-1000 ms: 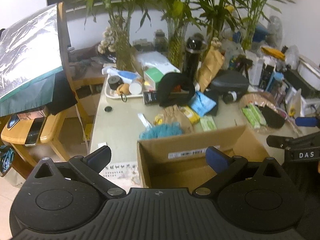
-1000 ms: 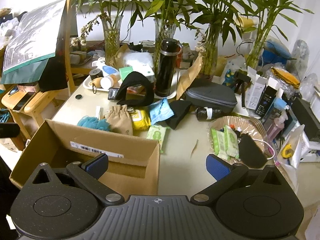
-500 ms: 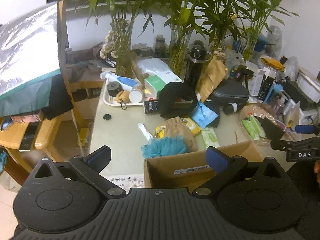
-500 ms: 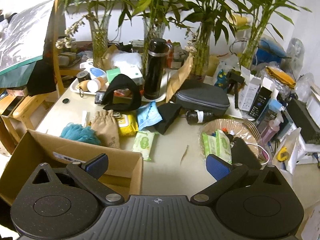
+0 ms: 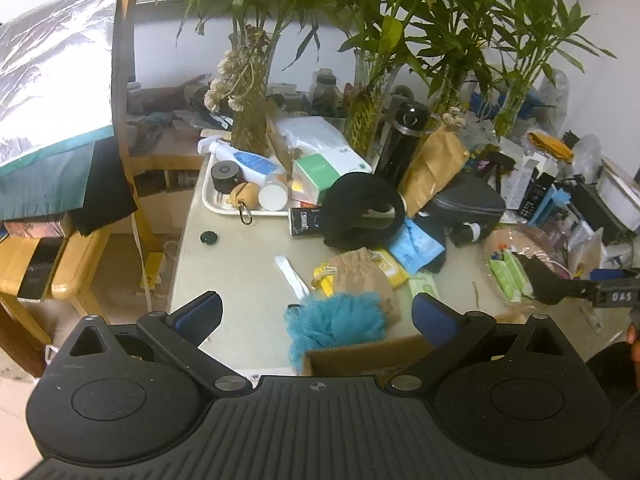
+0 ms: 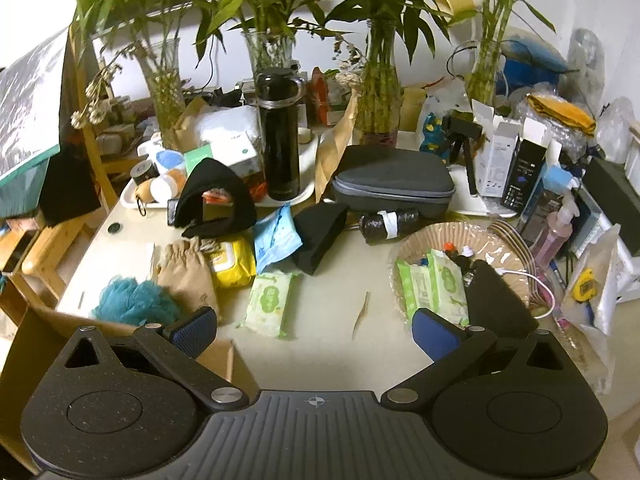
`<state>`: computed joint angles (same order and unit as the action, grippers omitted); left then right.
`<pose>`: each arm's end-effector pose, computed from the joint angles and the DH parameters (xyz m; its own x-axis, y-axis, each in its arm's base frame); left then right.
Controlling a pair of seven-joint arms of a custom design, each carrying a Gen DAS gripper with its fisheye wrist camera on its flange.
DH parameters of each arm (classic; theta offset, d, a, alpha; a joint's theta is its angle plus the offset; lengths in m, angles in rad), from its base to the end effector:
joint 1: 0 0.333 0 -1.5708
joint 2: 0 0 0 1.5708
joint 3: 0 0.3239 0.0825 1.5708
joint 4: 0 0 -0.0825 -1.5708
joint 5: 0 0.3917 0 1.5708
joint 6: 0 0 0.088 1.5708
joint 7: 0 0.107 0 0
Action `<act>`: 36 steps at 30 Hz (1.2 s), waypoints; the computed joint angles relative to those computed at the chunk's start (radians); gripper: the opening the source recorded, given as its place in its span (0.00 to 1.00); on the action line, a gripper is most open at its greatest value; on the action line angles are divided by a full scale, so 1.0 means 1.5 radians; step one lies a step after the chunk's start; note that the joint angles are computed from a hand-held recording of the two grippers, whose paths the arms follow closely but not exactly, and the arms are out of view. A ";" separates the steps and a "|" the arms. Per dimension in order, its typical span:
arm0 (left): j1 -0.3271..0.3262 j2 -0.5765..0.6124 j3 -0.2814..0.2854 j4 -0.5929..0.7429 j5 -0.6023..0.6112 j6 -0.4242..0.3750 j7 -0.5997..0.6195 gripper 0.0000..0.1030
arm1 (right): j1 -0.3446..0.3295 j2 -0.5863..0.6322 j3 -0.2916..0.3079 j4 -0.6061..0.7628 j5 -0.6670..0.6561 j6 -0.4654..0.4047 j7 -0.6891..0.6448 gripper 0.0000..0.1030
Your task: Organize soft objects
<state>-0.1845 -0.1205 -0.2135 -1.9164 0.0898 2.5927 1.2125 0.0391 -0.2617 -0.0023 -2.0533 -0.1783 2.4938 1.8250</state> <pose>0.5332 -0.2337 0.6438 -0.1631 -0.9762 0.1426 -0.7117 0.0163 -0.7023 0.5320 0.0204 0.6370 -0.1172 -0.9931 0.0076 -0.7496 0.0834 -0.6567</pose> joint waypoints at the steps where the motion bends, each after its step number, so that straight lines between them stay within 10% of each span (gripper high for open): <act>1: -0.001 0.003 0.003 0.000 -0.011 0.006 0.008 1.00 | 0.001 0.006 -0.005 0.003 0.009 0.004 -0.005 1.00; 36: 0.001 0.147 0.022 0.135 0.056 -0.103 0.002 1.00 | -0.013 0.309 -0.016 0.249 0.258 -0.069 -0.255 1.00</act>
